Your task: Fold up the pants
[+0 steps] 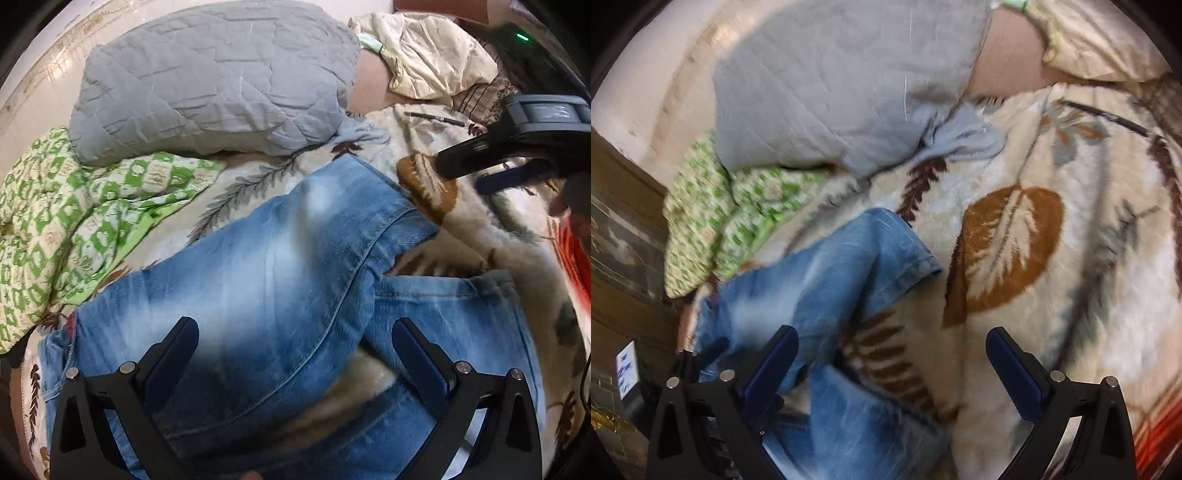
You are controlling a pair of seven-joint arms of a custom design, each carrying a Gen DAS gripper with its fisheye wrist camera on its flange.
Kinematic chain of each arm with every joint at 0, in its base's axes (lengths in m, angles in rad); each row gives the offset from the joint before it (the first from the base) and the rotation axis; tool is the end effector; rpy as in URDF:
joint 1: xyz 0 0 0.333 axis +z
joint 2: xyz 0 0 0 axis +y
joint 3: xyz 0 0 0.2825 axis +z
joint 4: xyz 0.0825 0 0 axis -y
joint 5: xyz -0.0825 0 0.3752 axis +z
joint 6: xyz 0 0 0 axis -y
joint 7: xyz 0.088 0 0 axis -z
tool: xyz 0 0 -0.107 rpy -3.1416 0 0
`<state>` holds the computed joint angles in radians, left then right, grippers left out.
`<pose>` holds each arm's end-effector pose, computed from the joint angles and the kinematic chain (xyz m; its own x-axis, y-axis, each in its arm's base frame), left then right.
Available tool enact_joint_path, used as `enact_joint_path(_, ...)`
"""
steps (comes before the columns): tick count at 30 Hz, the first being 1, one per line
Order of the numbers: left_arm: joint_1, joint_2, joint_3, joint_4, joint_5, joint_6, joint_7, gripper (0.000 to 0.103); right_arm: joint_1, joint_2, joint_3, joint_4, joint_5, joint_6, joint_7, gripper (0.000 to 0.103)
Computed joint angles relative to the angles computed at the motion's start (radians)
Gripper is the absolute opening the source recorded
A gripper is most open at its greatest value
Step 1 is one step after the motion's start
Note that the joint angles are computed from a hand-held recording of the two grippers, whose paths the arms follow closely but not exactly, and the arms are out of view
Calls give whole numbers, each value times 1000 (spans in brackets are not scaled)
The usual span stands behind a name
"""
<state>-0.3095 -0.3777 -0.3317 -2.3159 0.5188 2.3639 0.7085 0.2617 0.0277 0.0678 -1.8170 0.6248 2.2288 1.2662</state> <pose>0.3831 -0.2902 0.4992 -0.0287 -0.9861 -0.1639 -0.7926 0.1224 -0.5974 0.5592 0.2099 0.5305 0.3962 -0.7947 -0.4598 -0.8855 -0.1984 -0.4201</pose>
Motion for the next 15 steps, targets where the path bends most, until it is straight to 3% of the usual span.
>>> enact_joint_path(3, -2, 52, 4, 28, 6, -4, 52, 80, 20, 112, 12, 126, -133, -32, 31, 75)
enact_joint_path(6, -10, 98, 19, 52, -23, -24, 114, 77, 40, 194, 16, 201, -233, -18, 40, 71)
enact_joint_path(8, -13, 111, 33, 50, -42, -6, 150, 68, 45, 244, 21, 250, -255, -20, 34, 71)
enact_joint_path(9, -16, 105, 43, 39, -64, 20, 167, 61, 45, 259, 25, 263, -254, -20, 27, 61)
enact_joint_path(10, -20, 97, 54, 27, -92, 52, 185, 35, 45, 278, 33, 282, -251, -26, 3, 51)
enact_joint_path(11, -20, 97, 55, 30, -110, 44, 194, 5, 57, 285, 33, 285, -282, -20, -7, 33)
enact_joint_path(13, -13, 110, 44, 51, -105, -1, 201, 5, 87, 269, 26, 255, -360, 29, -7, 24)
enact_joint_path(15, -14, 80, 44, 22, -109, 25, 207, 5, 81, 237, 37, 216, -335, 63, -47, 18)
